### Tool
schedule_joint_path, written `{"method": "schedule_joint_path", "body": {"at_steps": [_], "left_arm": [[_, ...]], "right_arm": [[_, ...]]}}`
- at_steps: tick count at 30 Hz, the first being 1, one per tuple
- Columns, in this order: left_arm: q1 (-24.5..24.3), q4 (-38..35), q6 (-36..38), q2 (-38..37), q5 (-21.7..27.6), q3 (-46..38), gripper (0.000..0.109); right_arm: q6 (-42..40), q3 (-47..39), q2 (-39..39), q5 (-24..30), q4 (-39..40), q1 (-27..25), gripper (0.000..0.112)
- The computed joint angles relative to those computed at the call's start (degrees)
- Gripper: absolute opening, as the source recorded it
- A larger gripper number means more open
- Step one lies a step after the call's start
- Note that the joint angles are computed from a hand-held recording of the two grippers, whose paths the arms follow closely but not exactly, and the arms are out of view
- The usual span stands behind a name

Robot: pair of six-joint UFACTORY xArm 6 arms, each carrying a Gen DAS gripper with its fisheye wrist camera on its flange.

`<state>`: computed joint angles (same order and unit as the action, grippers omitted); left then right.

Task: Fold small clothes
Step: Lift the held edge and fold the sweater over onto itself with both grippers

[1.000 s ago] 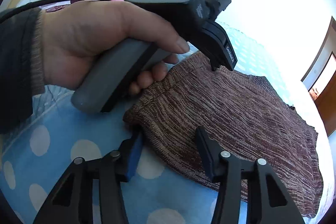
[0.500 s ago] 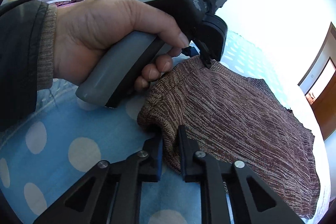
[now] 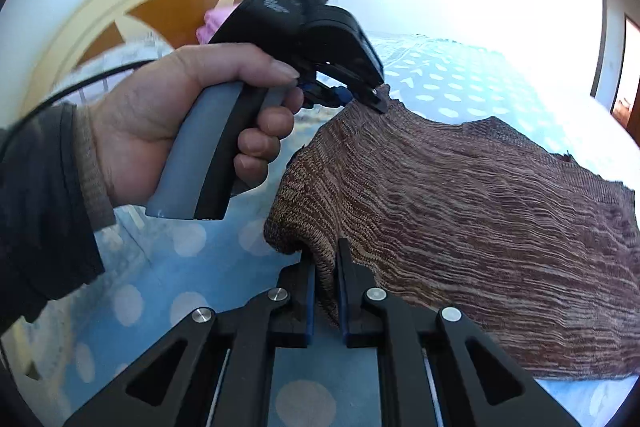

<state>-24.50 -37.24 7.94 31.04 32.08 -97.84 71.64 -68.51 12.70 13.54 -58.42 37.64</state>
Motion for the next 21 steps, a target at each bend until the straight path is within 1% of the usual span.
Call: {"method": "schedule_joint_path", "body": {"at_steps": [3, 6, 8, 11, 13, 16, 18, 19, 21], "left_arm": [[-0.96, -0.63, -0.72, -1.25, 0.00, -0.69, 0.012], [-2.32, 0.35, -1.62, -1.42, 0.02, -2.65, 0.012], [-3.51, 1.79, -2.54, -0.81, 0.15, -4.82, 0.012], [-5.12, 5.01, -4.71, 0.95, 1.33, -8.93, 0.012], [-5.99, 5.56, -5.40, 1.79, 1.99, -10.97, 0.012], [-7.50, 6.91, -6.66, 3.62, 2.84, -14.64, 0.012], [-8.64, 8.09, -7.95, 4.69, 3.17, -16.74, 0.012], [-9.03, 8.73, -8.56, 5.19, 3.37, -17.61, 0.012], [-9.95, 9.56, -9.56, 7.07, 4.59, -20.91, 0.012]], "right_arm": [[4.96, 2.59, -3.00, -2.94, -3.84, -1.82, 0.008], [10.50, 5.14, -6.29, -5.18, -7.63, -3.61, 0.008], [16.04, 7.34, -9.09, -7.27, -11.24, -5.45, 0.008], [21.88, 9.67, -12.43, -8.08, -15.55, -7.04, 0.008], [25.82, 11.36, -14.57, -8.95, -18.31, -8.58, 0.008], [33.60, 13.39, -17.32, -11.06, -24.11, -11.28, 0.008], [40.10, 14.92, -19.78, -11.31, -29.32, -12.39, 0.008], [45.40, 15.72, -21.23, -11.59, -33.80, -13.29, 0.008], [53.19, 16.16, -22.16, -12.30, -40.34, -14.96, 0.008]]}}
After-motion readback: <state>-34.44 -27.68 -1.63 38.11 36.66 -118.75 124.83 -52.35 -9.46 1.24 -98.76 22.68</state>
